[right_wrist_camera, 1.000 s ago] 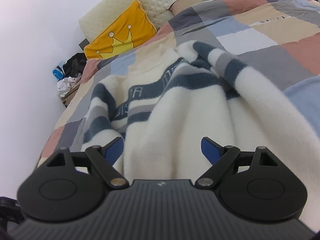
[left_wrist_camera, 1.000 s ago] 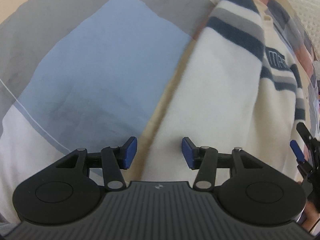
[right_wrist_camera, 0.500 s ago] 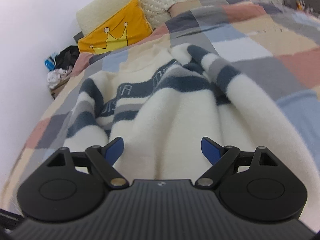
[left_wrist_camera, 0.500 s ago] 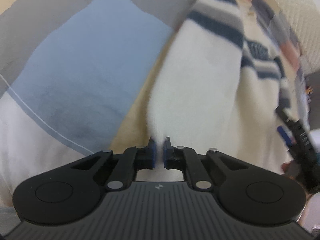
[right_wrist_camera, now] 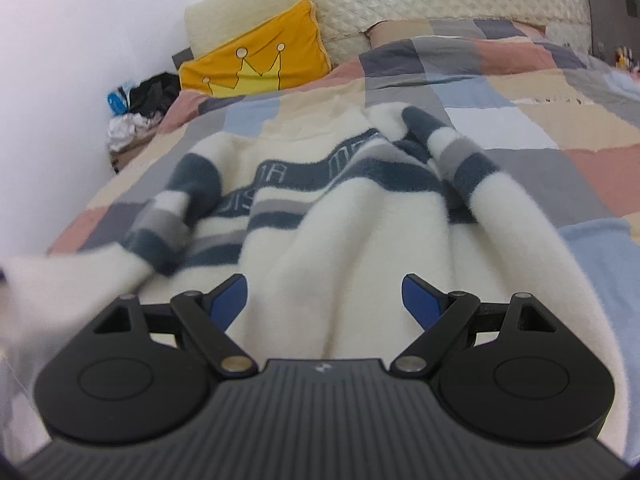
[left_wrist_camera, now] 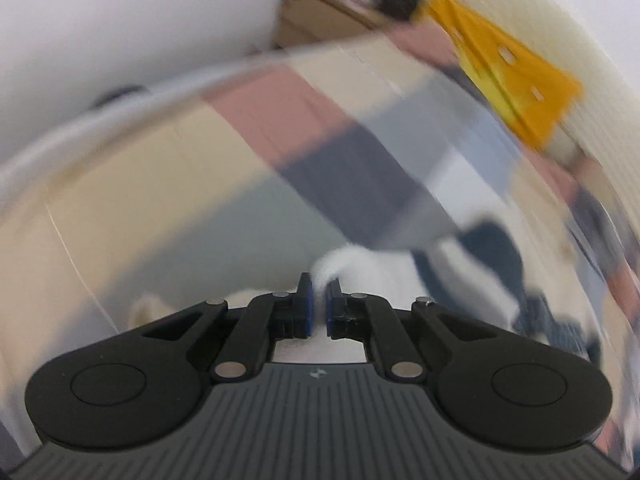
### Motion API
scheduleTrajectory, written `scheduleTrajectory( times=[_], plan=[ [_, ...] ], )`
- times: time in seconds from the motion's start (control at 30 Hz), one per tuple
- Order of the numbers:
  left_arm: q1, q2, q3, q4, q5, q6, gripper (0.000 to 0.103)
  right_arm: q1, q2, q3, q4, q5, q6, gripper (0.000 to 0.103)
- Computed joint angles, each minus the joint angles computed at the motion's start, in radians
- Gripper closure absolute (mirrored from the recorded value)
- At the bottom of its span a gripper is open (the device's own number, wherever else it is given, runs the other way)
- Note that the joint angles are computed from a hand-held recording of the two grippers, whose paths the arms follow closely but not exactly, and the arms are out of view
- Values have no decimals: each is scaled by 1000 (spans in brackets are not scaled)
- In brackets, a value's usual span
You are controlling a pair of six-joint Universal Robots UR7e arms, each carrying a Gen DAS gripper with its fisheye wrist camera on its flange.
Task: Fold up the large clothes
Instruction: 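Lift the sleeve with the left gripper, fold it across the body, release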
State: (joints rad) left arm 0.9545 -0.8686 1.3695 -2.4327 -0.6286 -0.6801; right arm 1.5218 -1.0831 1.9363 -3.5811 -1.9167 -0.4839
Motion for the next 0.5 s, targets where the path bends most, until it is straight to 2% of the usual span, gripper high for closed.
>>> scheduleTrajectory(
  times=[0.13, 0.23, 0.33, 0.5],
  plan=[
    [57, 59, -159, -21, 108, 79, 96, 14, 13, -5, -8, -25, -4, 17],
    [94, 120, -300, -70, 123, 174, 96, 29, 27, -11, -32, -43, -25, 17],
    [109, 201, -449, -172, 148, 357, 96, 37, 36, -20, -30, -53, -20, 17],
    [151, 333, -717, -88, 134, 476, 96, 51, 68, -50, -26, -79, -47, 17]
  ],
)
